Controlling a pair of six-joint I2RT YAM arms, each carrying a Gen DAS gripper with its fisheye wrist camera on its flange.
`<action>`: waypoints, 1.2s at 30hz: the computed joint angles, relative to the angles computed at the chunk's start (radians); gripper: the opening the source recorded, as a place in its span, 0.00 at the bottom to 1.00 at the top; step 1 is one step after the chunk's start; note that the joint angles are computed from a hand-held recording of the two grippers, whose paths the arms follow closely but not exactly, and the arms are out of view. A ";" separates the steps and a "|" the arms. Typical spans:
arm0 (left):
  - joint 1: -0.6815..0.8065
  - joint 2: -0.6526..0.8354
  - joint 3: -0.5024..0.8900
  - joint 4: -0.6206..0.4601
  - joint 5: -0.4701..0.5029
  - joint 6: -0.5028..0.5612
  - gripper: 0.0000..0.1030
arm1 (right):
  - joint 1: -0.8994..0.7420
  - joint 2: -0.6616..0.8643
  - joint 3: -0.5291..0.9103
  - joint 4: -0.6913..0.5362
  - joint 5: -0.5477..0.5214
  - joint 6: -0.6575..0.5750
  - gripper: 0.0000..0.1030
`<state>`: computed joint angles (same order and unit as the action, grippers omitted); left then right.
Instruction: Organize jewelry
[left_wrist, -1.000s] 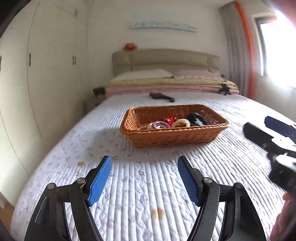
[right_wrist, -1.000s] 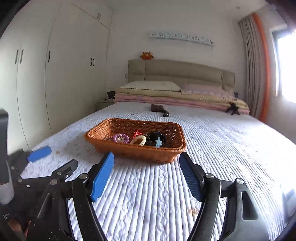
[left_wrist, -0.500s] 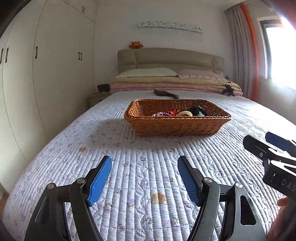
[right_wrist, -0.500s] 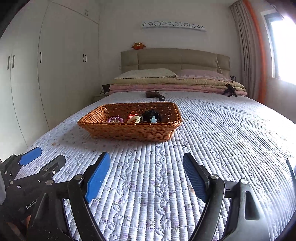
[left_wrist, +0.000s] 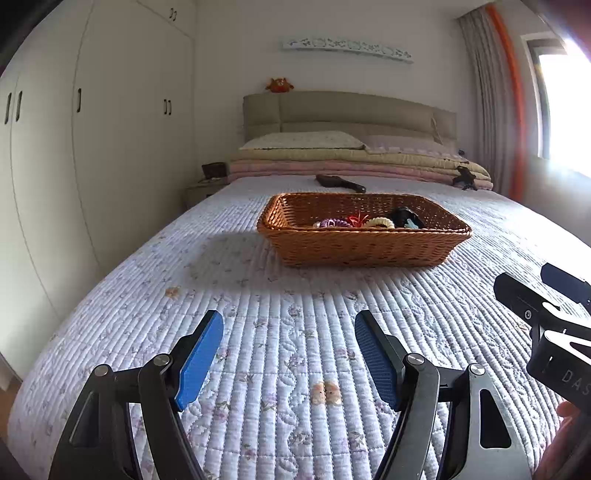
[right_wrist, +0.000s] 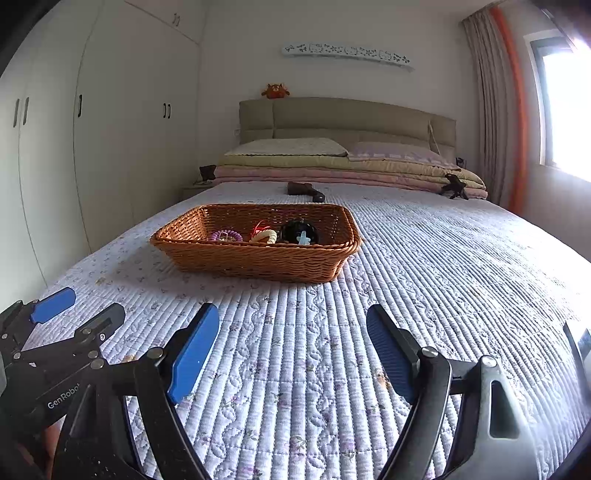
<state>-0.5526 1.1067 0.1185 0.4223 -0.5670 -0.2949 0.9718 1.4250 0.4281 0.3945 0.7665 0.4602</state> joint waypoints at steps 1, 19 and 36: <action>0.001 0.002 -0.001 0.003 0.000 0.001 0.73 | -0.002 -0.001 0.000 0.000 -0.003 0.000 0.81; -0.002 -0.034 -0.020 0.001 -0.012 -0.007 0.73 | -0.008 -0.007 0.000 -0.008 -0.012 0.000 0.86; 0.034 -0.043 -0.016 -0.015 0.063 0.005 0.80 | -0.030 -0.024 -0.017 0.002 -0.046 0.022 1.00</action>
